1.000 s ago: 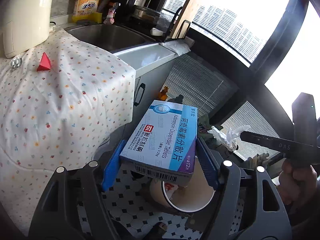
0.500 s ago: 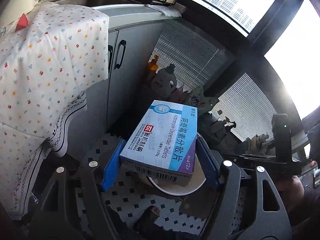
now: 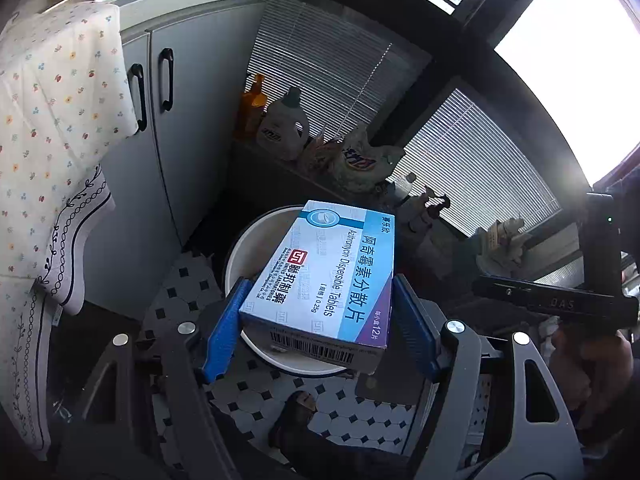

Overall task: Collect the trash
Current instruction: 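Lower the medicine box into the white bin and open the left tool, then raise both tools back toward the blister pack and red paper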

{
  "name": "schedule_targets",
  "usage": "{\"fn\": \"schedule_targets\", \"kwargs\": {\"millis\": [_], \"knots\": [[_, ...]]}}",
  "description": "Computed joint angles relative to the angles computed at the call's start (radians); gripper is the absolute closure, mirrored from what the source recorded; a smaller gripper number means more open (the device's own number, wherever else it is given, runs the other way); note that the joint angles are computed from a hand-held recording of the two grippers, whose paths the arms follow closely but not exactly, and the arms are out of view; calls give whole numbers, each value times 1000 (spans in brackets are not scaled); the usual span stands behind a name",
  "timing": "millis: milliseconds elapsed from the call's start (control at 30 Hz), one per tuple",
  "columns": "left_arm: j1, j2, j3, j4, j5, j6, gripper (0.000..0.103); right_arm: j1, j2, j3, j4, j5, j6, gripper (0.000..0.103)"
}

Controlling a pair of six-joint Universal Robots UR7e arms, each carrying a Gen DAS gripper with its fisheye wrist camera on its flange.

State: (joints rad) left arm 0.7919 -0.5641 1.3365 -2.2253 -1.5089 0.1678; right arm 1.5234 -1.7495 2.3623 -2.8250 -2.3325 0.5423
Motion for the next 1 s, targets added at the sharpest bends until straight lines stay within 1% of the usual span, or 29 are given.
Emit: {"fn": "schedule_targets", "kwargs": {"millis": [67,167,200,233,300,333,367,433,633,767,833,900,1000], "knots": [[-7,9,5,1,-14,4,32,8,-34,18,13,-20,21,45],[-12,26,13,-5,-59,17,31,16,-79,39,37,-46,47,45],[-15,36,13,-1,-61,23,30,18,-90,43,47,-56,55,45],[-18,49,1,30,-60,28,22,21,-100,48,55,-64,63,45],[-20,65,-24,85,-45,27,20,23,-118,58,61,-74,75,44],[-16,60,-21,79,-46,22,19,23,-124,61,62,-76,79,44],[-10,54,-20,73,-48,15,15,22,-128,64,58,-72,80,44],[0,42,-26,76,-28,7,14,22,-125,64,45,-62,73,44],[18,-2,-57,70,55,-6,14,40,-38,13,-38,-21,7,44],[30,-31,-81,50,98,-33,14,81,50,-64,-75,-14,-43,41],[37,-46,-93,39,116,-46,14,104,94,-109,-85,-12,-72,38],[45,-59,-110,30,137,-52,14,127,138,-157,-98,-13,-102,30],[59,-77,-137,17,160,-63,13,161,207,-239,-98,-12,-150,26]]}}
